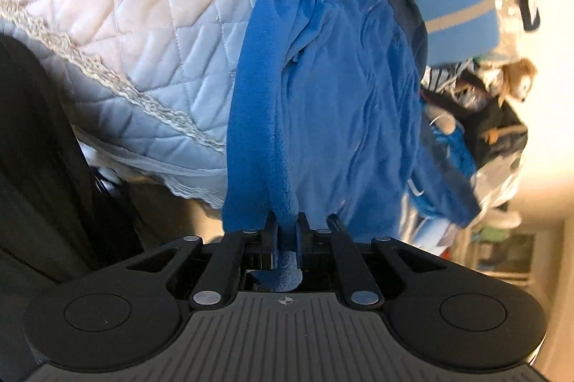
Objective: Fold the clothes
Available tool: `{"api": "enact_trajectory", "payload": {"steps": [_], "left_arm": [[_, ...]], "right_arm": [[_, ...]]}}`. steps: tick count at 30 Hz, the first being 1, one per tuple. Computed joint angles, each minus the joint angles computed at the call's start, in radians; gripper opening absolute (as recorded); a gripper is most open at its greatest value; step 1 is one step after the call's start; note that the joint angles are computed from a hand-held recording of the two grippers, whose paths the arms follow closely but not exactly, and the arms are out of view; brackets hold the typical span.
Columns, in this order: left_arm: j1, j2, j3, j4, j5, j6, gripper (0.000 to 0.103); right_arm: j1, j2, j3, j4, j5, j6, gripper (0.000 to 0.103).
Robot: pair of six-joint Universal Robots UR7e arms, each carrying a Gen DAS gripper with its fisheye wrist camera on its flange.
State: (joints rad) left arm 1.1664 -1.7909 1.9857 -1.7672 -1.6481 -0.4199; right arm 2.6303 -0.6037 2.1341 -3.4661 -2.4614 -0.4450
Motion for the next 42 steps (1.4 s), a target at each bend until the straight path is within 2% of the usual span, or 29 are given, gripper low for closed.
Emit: {"api": "enact_trajectory", "payload": {"steps": [4, 6, 7, 8, 10, 11, 13, 14, 15, 17, 23, 30, 34, 38, 41, 42], "left_arm": [[-0.035, 0.006, -0.003, 0.006, 0.078, -0.021, 0.008], [-0.039, 0.003, -0.002, 0.012, 0.098, -0.016, 0.008], [-0.04, 0.0, 0.001, 0.009, 0.101, -0.014, 0.008], [-0.04, -0.003, 0.005, 0.002, 0.102, -0.011, 0.009], [-0.039, -0.003, 0.008, -0.008, 0.098, -0.006, 0.009], [-0.036, -0.001, 0.006, -0.01, 0.096, -0.004, 0.01], [-0.033, -0.005, 0.005, -0.014, 0.102, -0.003, 0.013], [-0.034, -0.008, 0.006, -0.022, 0.116, -0.009, 0.017], [-0.036, -0.012, 0.009, -0.035, 0.129, -0.014, 0.024], [-0.035, -0.007, 0.009, -0.063, 0.15, -0.01, 0.034], [-0.027, 0.069, -0.009, -0.202, 0.212, 0.047, 0.036], [0.03, 0.247, -0.052, -0.548, 0.148, 0.127, 0.037], [0.068, 0.375, -0.102, -0.685, 0.087, 0.018, 0.037], [0.065, 0.467, -0.156, -0.696, 0.125, -0.005, 0.037], [0.074, 0.513, -0.174, -0.724, 0.101, -0.054, 0.034], [0.071, 0.524, -0.18, -0.733, 0.115, -0.066, 0.02]], "right_arm": [[0.025, 0.168, -0.097, -0.241, -0.17, -0.275, 0.1], [0.042, 0.209, -0.132, -0.334, -0.219, -0.417, 0.096], [0.046, 0.211, -0.136, -0.344, -0.225, -0.443, 0.092], [0.047, 0.198, -0.128, -0.318, -0.219, -0.428, 0.088], [0.049, 0.166, -0.11, -0.238, -0.207, -0.37, 0.067], [0.048, 0.151, -0.099, -0.194, -0.196, -0.339, 0.061], [0.046, 0.125, -0.082, -0.118, -0.175, -0.288, 0.033], [0.045, 0.123, -0.077, -0.107, -0.165, -0.281, 0.029], [0.042, 0.123, -0.074, -0.106, -0.154, -0.281, 0.012], [0.041, 0.111, -0.064, -0.098, -0.129, -0.258, 0.01], [0.037, 0.047, -0.012, -0.075, -0.055, -0.178, 0.008], [0.054, 0.027, 0.025, -0.111, -0.056, -0.162, 0.008], [0.056, 0.012, 0.035, -0.105, -0.047, -0.138, 0.008], [0.06, -0.002, 0.04, -0.079, -0.039, -0.098, 0.008], [0.059, -0.009, 0.046, -0.069, -0.029, -0.089, 0.008], [0.059, -0.013, 0.048, -0.061, -0.025, -0.088, 0.008]]}}
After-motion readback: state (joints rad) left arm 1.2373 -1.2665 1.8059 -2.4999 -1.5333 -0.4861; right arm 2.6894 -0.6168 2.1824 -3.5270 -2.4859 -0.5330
